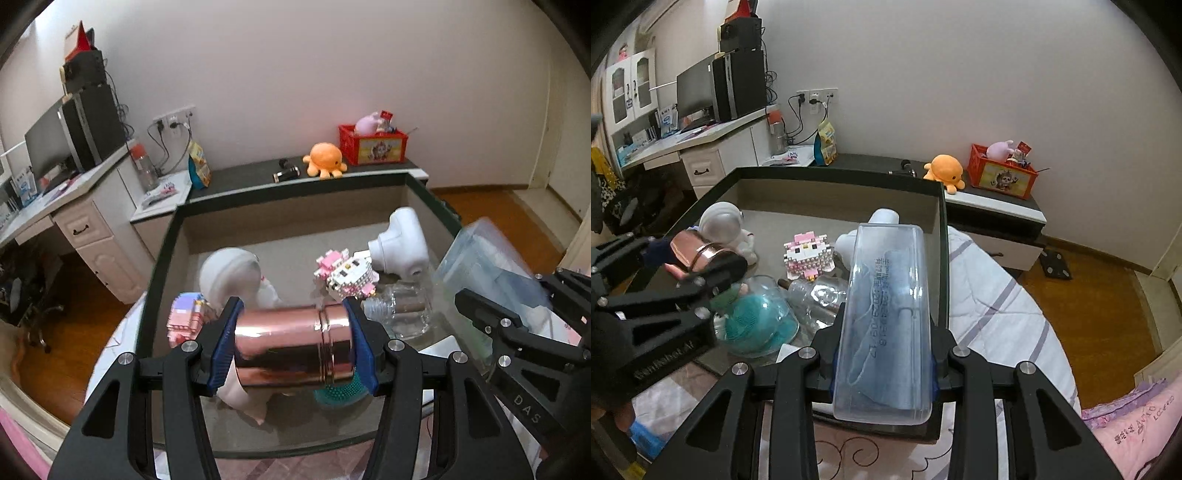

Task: Organize rigid objects
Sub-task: 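Carry the rose-gold cylinder and clear case into the pink box and open both tools, then withdraw both tools from the pink box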

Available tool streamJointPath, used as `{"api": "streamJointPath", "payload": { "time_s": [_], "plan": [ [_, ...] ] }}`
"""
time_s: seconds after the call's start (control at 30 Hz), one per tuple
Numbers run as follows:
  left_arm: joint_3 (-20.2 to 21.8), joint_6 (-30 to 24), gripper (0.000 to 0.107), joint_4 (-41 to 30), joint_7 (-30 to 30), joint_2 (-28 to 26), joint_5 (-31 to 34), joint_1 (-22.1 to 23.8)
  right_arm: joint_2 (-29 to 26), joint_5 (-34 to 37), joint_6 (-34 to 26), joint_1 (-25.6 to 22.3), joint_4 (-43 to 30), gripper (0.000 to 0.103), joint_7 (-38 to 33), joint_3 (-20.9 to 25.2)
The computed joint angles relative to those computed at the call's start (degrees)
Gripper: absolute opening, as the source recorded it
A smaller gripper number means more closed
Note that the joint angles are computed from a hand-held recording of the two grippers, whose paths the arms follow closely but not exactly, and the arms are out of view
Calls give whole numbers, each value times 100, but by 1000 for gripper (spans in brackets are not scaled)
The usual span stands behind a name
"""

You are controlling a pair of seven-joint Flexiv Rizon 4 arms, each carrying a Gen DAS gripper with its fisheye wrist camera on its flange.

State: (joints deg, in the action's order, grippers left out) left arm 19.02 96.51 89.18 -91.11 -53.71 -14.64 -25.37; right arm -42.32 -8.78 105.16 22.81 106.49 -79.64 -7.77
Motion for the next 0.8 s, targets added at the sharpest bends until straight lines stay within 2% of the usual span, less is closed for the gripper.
{"api": "streamJointPath", "payload": {
  "time_s": [0.03,0.13,0.23,0.3,0.6,0.67,0.8],
  "plan": [
    [-11,103,62,88,-26,60,12,-6,57,49,81,38,85,38,-2,-36],
    [-41,521,82,413,-38,251,-18,-28,200,70,369,-154,249,60,-42,219],
    [203,1048,94,849,-37,443,-298,-318,520,315,830,-10,666,81,-193,158],
    [181,1490,102,1271,-41,687,-417,-402,700,514,1026,114,855,81,-327,122],
    [-108,3328,103,3046,49,1669,-849,-618,1635,1311,2309,142,2051,90,-939,693],
    [-247,3830,103,3478,-24,1879,-777,-593,1804,1629,2696,277,2357,103,-1169,783],
    [-438,4477,103,4064,117,2153,-986,-709,2034,1668,3387,100,2865,103,-1220,1208]
  ]
}}
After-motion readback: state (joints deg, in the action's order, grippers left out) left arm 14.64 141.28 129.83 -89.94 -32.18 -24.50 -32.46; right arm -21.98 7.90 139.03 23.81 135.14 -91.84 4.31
